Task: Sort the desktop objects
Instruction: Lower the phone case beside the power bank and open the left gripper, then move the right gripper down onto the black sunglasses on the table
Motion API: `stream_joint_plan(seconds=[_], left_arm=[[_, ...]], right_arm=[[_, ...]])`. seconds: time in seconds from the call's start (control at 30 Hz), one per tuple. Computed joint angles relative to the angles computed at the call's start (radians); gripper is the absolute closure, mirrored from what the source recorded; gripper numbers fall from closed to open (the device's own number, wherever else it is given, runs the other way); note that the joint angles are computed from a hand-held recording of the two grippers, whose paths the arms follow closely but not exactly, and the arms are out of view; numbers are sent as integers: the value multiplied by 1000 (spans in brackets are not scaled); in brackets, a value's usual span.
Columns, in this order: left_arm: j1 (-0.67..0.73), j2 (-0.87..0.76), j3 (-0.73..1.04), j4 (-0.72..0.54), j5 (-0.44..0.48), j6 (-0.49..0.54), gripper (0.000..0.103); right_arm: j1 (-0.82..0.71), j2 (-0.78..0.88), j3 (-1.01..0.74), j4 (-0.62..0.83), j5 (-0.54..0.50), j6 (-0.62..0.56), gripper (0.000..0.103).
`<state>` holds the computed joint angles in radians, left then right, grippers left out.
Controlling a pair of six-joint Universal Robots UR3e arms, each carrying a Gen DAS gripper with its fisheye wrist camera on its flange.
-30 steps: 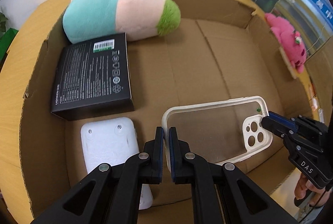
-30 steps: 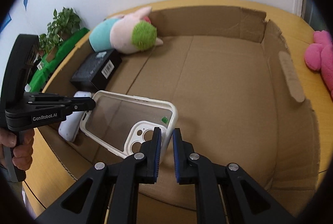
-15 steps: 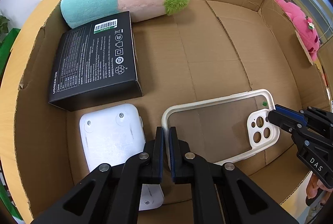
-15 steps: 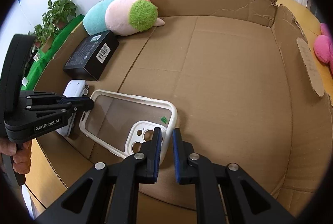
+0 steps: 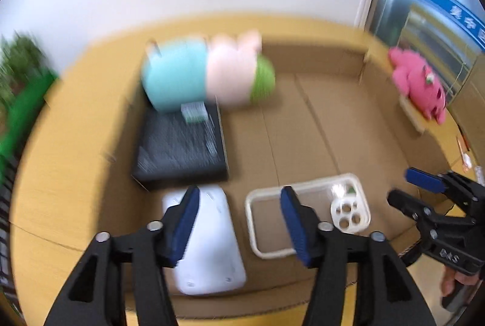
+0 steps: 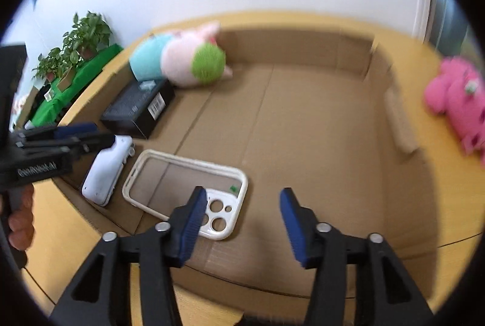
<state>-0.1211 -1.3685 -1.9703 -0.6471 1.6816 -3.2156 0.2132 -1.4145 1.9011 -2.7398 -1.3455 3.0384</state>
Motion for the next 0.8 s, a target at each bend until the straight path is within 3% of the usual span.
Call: stream_joint_plan(seconds=[0.07, 0.13, 0.2, 0.43, 0.8], left_arm=[[-99, 28, -65, 199, 174, 28, 30], [-218, 15, -146, 494, 351, 75, 7], [-245, -3, -174, 652, 377, 106, 5], [-163, 169, -209, 494, 211, 9, 5], [-364, 118, -173, 472, 376, -71, 5]], right_arm=[[12, -74, 93, -125, -2, -21, 33], [38, -133, 164, -231, -30, -32, 27], [56, -182, 209, -288, -53, -37, 27], [47, -298, 265, -273, -64, -27, 27], [21, -431, 347, -261, -34, -36, 26]])
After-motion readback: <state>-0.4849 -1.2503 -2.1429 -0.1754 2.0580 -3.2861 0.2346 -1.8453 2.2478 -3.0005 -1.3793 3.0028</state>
